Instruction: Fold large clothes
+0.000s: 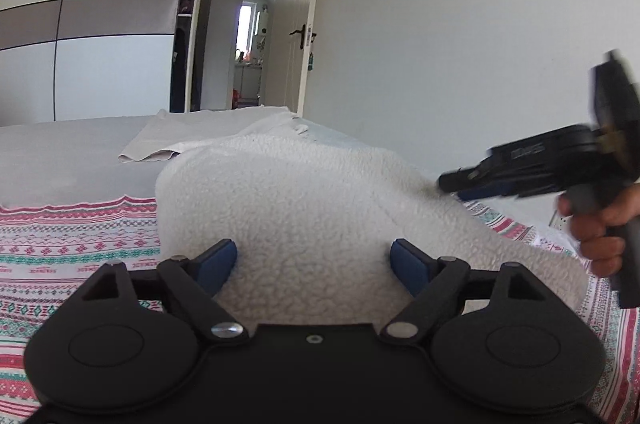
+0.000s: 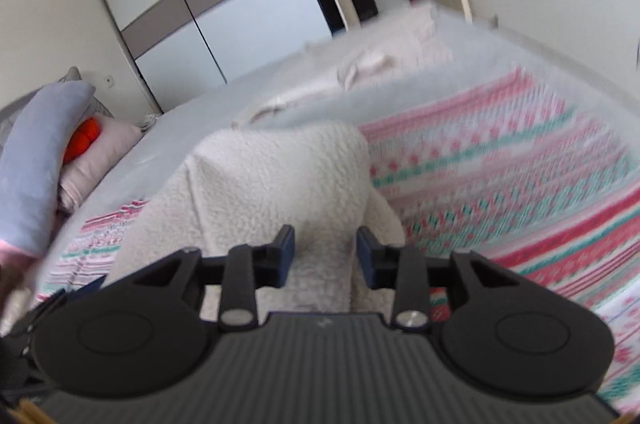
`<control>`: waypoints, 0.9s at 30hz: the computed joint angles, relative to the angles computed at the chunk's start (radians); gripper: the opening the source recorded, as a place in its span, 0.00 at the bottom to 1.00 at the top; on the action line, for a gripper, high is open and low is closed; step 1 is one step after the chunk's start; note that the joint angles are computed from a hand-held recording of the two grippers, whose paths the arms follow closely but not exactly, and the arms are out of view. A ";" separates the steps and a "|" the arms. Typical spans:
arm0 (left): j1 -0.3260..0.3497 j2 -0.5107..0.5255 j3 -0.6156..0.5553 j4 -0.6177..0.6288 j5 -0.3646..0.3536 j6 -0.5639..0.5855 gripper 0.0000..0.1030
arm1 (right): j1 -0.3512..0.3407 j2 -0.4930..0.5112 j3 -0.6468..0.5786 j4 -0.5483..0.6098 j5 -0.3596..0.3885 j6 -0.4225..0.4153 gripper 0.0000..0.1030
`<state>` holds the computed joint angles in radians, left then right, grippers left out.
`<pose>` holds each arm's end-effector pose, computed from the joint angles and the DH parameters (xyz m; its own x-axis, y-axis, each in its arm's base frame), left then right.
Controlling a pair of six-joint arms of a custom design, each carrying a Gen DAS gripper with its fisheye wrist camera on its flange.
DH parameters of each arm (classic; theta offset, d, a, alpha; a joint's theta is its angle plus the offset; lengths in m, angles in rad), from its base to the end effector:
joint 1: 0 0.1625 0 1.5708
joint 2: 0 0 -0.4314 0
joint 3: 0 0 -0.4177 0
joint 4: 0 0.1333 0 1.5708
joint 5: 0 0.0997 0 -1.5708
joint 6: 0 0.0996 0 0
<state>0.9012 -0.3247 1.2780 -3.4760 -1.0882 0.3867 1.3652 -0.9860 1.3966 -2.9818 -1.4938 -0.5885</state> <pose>-0.3436 -0.7233 -0.0104 -0.7247 0.4062 -0.5565 0.6839 0.3257 -0.6528 -0.0169 -0.7713 0.3858 -0.8840 -0.1768 0.4327 -0.4575 0.5175 -0.7231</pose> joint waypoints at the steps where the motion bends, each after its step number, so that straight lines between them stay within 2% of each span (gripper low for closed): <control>1: 0.002 0.003 -0.003 0.001 0.012 0.000 0.81 | 0.003 -0.018 0.036 -0.040 0.011 -0.037 0.35; 4: -0.003 0.015 -0.015 -0.010 0.039 0.008 0.82 | 0.013 -0.079 0.152 -0.103 0.002 -0.129 0.36; 5: -0.005 0.021 -0.016 -0.021 0.046 0.012 0.82 | 0.012 -0.095 0.187 -0.123 -0.009 -0.141 0.41; 7: -0.006 0.029 -0.017 -0.040 0.051 0.018 0.82 | 0.009 -0.117 0.230 -0.150 -0.041 -0.128 0.49; 9: -0.005 0.028 -0.017 -0.045 0.051 0.017 0.82 | -0.003 -0.130 0.254 -0.156 -0.065 -0.103 0.51; 10: -0.007 0.034 -0.023 -0.049 0.056 0.022 0.82 | -0.014 -0.143 0.262 -0.120 -0.050 -0.081 0.50; 11: -0.009 0.038 -0.025 -0.057 0.061 0.027 0.82 | -0.029 -0.152 0.251 -0.048 -0.015 -0.058 0.35; 12: -0.012 0.043 -0.028 -0.066 0.070 0.030 0.82 | -0.049 -0.160 0.231 0.041 0.055 -0.021 0.24; 13: -0.013 0.043 -0.025 -0.080 0.069 0.026 0.82 | -0.065 -0.156 0.208 0.089 0.119 0.023 0.21; 14: -0.010 0.042 -0.021 -0.097 0.055 0.010 0.82 | -0.068 -0.161 0.202 0.094 0.142 0.028 0.19; 16: -0.002 0.037 -0.007 -0.122 0.014 -0.048 0.82 | -0.066 -0.173 0.234 -0.007 0.176 0.017 0.17; 17: 0.003 0.035 -0.003 -0.119 -0.009 -0.064 0.82 | -0.060 -0.176 0.257 -0.084 0.164 -0.006 0.17; 18: 0.000 0.041 -0.010 -0.106 -0.015 -0.056 0.81 | -0.047 -0.168 0.273 -0.168 0.116 -0.056 0.17; 19: -0.008 0.052 -0.025 -0.089 0.003 -0.024 0.81 | -0.025 -0.142 0.280 -0.256 0.026 -0.131 0.17; 21: -0.027 0.080 -0.053 -0.069 0.052 0.059 0.80 | 0.007 -0.062 0.250 -0.350 -0.157 -0.255 0.16; 22: -0.034 0.090 -0.063 -0.065 0.071 0.099 0.80 | 0.008 -0.032 0.238 -0.369 -0.198 -0.277 0.17; 24: -0.038 0.081 -0.061 -0.039 0.088 0.122 0.80 | -0.001 -0.020 0.241 -0.405 -0.181 -0.256 0.17; 27: -0.022 -0.004 0.002 0.042 0.022 -0.004 0.82 | -0.014 -0.064 0.255 -0.330 -0.122 -0.189 0.23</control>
